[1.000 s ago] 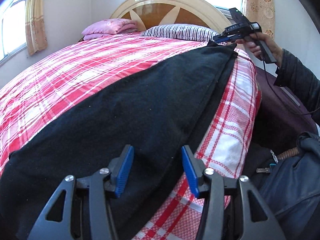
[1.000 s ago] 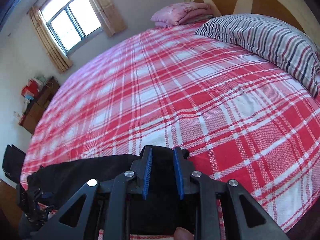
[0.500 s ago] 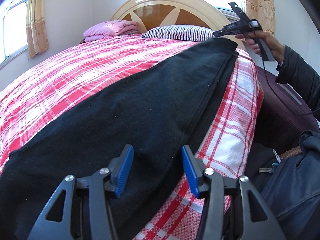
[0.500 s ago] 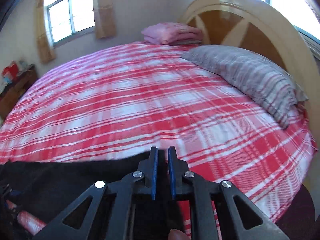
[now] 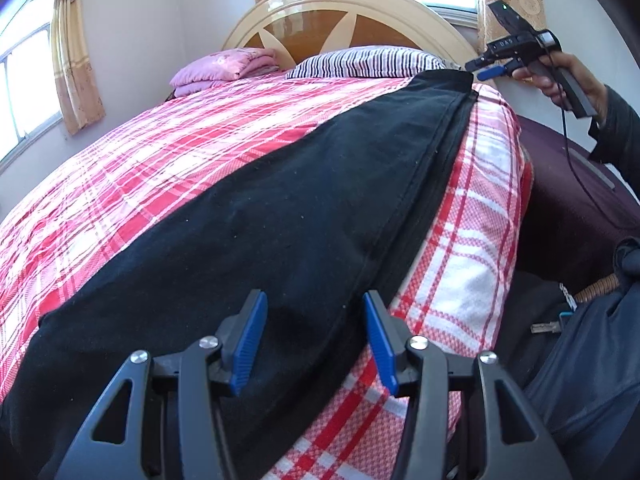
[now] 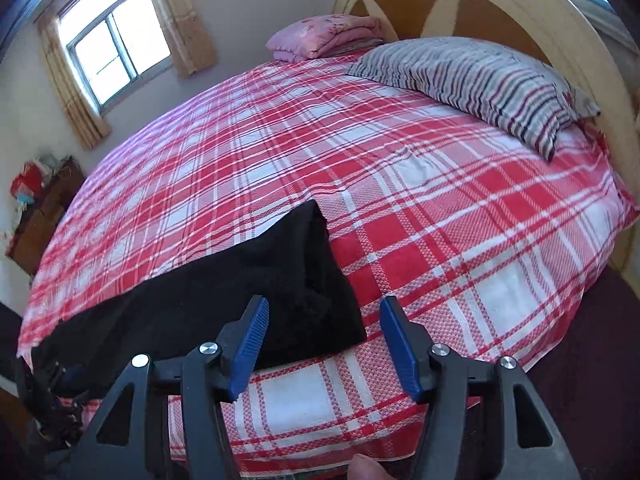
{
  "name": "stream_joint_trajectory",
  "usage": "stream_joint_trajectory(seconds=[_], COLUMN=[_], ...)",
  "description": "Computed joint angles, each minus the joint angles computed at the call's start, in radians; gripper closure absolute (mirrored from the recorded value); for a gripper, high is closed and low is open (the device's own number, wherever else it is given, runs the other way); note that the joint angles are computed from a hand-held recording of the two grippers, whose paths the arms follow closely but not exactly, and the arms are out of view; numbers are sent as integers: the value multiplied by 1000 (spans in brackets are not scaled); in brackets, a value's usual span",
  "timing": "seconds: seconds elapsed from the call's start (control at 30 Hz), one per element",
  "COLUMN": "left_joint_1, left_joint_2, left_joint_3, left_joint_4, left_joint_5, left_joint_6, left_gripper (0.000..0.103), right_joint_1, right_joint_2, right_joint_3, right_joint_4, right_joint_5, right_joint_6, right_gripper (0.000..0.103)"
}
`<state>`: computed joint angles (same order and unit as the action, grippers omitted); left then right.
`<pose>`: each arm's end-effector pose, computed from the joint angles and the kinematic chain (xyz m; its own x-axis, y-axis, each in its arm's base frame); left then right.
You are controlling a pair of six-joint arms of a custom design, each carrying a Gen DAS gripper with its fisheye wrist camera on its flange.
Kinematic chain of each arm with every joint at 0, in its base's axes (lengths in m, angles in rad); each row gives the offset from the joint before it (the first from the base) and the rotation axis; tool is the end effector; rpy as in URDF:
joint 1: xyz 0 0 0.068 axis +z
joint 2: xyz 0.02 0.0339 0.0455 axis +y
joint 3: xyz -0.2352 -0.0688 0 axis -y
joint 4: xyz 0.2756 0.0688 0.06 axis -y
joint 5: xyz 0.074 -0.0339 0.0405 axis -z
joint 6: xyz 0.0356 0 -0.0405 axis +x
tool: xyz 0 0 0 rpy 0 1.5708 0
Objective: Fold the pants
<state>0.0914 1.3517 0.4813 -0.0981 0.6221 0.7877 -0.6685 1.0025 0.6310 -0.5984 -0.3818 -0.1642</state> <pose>0.2515 0.0022 0.0862 -0.3985 0.5418 -0.7400 0.7612 0.6455 0.0628 0.1907 -0.1337 0.1793 -0.7056 0.3640 -0.6080 0.2985 0.9308 0.2108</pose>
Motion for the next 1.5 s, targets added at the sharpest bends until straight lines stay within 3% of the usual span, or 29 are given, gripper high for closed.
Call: stream_joint_trajectory(seconds=[0.07, 0.13, 0.2, 0.23, 0.37, 0.53, 0.6, 0.67, 0.87, 1.03, 1.07, 1.17, 1.2, 1.33, 1.4, 1.5], left_joint_1=[-2, -7, -10, -13, -23, -52, -56, -43, 29, -5, -14, -15, -13, 9, 34, 74], left_joint_2=[-3, 9, 18, 18, 16, 6, -14, -36, -71, 17, 29, 14, 3, -37, -56, -70], left_joint_3=[0, 3, 5, 5, 15, 5, -10, -9, 57, 70, 66, 53, 49, 39, 33, 34], left_joint_4=[1, 2, 13, 16, 12, 22, 35, 17, -151, -129, -122, -126, -132, -171, -195, -215], left_joint_5=[-2, -12, -11, -15, -32, -60, -65, -49, 59, 13, 1, 2, 1, 21, 54, 114], left_joint_6=[0, 3, -5, -9, -28, -34, -30, -25, 17, 33, 39, 56, 67, 109, 133, 145], left_gripper=[51, 51, 51, 54, 81, 83, 95, 97, 98, 98, 96, 95, 95, 95, 93, 83], right_joint_1=[-22, -7, 26, 35, 61, 77, 85, 75, 14, -8, -20, -56, -63, -57, -25, 59], right_joint_2=[49, 58, 76, 83, 32, -39, -55, -90, -202, 8, 55, 4, -31, -93, -46, 93], right_joint_3=[13, 6, -5, -7, -37, -55, -64, -70, -79, -65, -53, -74, -83, -64, -22, 57], right_joint_4=[7, 21, 54, 61, 85, 86, 92, 81, 20, 76, 71, 70, 74, 79, 88, 130], right_joint_5=[-63, -56, -17, -13, 2, 45, 57, 37, -13, 24, 23, 58, 80, 73, 32, 37], right_joint_6=[18, 34, 45, 47, 46, 38, 41, 40, 17, -11, -17, -3, 7, 19, 28, 60], right_gripper=[44, 50, 91, 93, 94, 94, 96, 96, 96, 96, 93, 62, 59, 59, 59, 59])
